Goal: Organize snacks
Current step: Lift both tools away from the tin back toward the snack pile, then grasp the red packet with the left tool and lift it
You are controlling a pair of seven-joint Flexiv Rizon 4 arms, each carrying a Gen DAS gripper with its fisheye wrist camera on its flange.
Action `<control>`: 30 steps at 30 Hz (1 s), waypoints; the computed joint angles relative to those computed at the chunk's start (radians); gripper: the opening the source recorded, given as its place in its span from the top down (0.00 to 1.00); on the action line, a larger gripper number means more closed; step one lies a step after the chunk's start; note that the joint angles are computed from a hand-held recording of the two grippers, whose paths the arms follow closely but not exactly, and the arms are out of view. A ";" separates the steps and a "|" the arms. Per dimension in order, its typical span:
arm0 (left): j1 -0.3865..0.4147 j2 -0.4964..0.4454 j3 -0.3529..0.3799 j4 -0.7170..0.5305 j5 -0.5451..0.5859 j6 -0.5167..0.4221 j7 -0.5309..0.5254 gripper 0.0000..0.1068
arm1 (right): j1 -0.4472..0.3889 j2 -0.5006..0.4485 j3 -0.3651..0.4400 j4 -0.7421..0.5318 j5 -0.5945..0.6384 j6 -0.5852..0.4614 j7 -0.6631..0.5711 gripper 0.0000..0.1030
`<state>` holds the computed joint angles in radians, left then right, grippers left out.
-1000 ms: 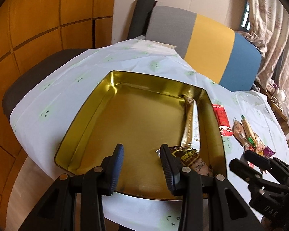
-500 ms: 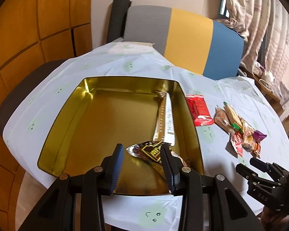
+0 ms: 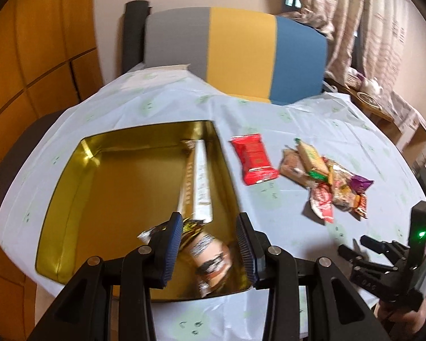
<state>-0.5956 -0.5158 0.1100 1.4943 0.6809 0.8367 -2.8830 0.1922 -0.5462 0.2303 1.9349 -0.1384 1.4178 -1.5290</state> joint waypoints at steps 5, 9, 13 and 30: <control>0.042 -0.049 -0.025 -0.076 -0.055 0.063 0.120 0.63 | -0.015 -0.004 0.008 0.004 0.010 -0.004 -0.007 0.39; 0.083 -0.116 -0.041 -0.157 -0.150 0.124 0.229 0.63 | -0.030 -0.007 0.022 0.007 0.018 0.002 -0.028 0.34; 0.143 -0.221 -0.075 -0.271 -0.298 0.139 0.354 0.63 | -0.041 -0.010 0.034 0.012 0.023 0.015 -0.055 0.30; 0.190 -0.622 -0.013 -0.884 -0.577 -0.374 0.573 0.63 | -0.152 -0.050 0.170 -0.049 0.153 -0.007 -0.187 0.23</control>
